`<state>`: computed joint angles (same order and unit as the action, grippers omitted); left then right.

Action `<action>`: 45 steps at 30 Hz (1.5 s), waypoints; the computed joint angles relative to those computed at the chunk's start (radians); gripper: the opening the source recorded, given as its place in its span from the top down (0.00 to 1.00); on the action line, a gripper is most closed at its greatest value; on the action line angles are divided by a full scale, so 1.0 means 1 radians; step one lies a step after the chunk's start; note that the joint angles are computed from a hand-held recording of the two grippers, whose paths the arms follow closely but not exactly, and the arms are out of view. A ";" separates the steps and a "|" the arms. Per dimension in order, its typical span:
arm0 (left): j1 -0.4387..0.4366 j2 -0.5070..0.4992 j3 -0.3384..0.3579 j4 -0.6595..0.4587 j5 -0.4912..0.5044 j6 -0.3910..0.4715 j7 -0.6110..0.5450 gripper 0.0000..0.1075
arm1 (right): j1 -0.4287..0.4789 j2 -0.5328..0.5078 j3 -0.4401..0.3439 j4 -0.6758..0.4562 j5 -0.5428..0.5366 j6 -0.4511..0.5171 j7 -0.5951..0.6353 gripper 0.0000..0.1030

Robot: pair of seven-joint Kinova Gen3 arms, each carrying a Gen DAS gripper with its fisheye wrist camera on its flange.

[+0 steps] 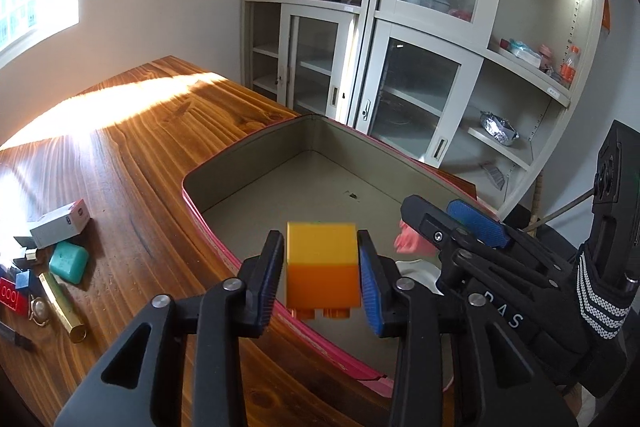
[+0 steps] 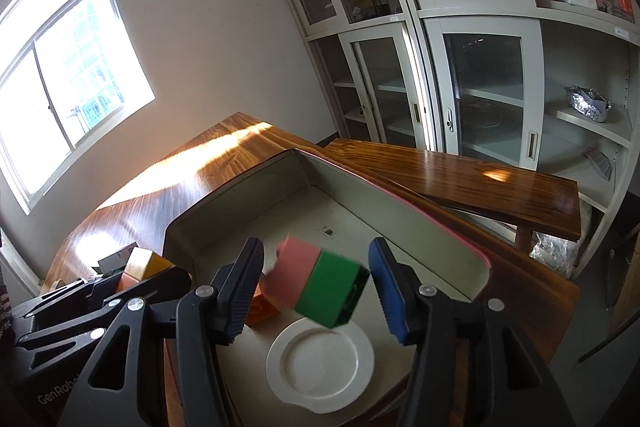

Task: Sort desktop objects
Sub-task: 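Carry both bricks over the pink tin and release them inside, then return both grippers to the table toward the gold tube and yellow box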

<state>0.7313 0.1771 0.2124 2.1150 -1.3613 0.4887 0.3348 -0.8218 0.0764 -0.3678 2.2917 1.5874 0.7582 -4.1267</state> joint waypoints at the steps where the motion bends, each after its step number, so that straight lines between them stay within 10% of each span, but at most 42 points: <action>1: 0.006 0.002 -0.001 0.001 -0.007 0.016 0.018 0.51 | -0.003 0.001 -0.001 -0.001 -0.011 0.011 0.004 0.40; 4: 0.023 -0.004 0.003 0.021 -0.067 0.069 0.113 0.38 | -0.006 -0.004 -0.001 0.003 -0.012 0.026 -0.008 0.36; 23: 0.020 -0.046 0.072 0.080 0.016 0.331 0.148 0.37 | -0.077 0.042 -0.019 -0.065 -0.022 0.098 0.054 0.33; 45: -0.132 -0.234 0.113 0.276 0.097 0.388 0.245 0.37 | -0.194 0.170 -0.006 -0.282 0.011 0.051 0.301 0.29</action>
<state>0.5990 -0.0565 0.3257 2.3909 -1.2640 0.8769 0.5794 -1.0160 0.2469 -0.3742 2.0092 1.5981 0.8092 -3.8257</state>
